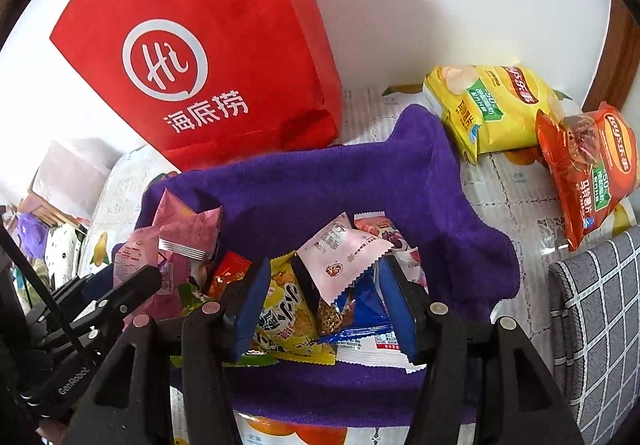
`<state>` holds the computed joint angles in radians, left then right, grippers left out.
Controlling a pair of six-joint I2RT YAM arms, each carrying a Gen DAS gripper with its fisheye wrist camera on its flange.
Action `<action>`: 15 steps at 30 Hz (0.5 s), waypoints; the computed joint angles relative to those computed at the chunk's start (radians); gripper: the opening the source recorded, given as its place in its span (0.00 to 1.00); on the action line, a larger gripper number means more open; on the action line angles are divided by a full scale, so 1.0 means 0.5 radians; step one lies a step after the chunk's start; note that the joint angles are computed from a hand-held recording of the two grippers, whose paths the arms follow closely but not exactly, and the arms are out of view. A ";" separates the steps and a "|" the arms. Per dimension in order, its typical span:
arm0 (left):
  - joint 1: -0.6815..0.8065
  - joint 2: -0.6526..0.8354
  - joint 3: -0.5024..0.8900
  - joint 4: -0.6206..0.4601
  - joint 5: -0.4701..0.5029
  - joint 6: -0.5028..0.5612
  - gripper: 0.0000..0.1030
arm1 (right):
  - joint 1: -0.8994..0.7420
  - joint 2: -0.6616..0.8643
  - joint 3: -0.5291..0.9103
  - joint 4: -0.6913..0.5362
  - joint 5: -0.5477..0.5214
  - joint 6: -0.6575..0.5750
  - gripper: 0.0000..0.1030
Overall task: Organize snacks
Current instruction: 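Lower the pink packets onto the towel and open both tools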
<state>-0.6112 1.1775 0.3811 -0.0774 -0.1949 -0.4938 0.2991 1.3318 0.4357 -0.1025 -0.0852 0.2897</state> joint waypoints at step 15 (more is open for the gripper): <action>0.013 0.016 -0.001 0.025 0.021 0.003 0.40 | 0.080 -0.017 -0.001 -0.010 -0.002 0.031 0.55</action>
<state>-0.6049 1.1856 0.3805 -0.0651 -0.1845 -0.4923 0.3390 1.3232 0.4353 -0.1074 -0.0861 0.3050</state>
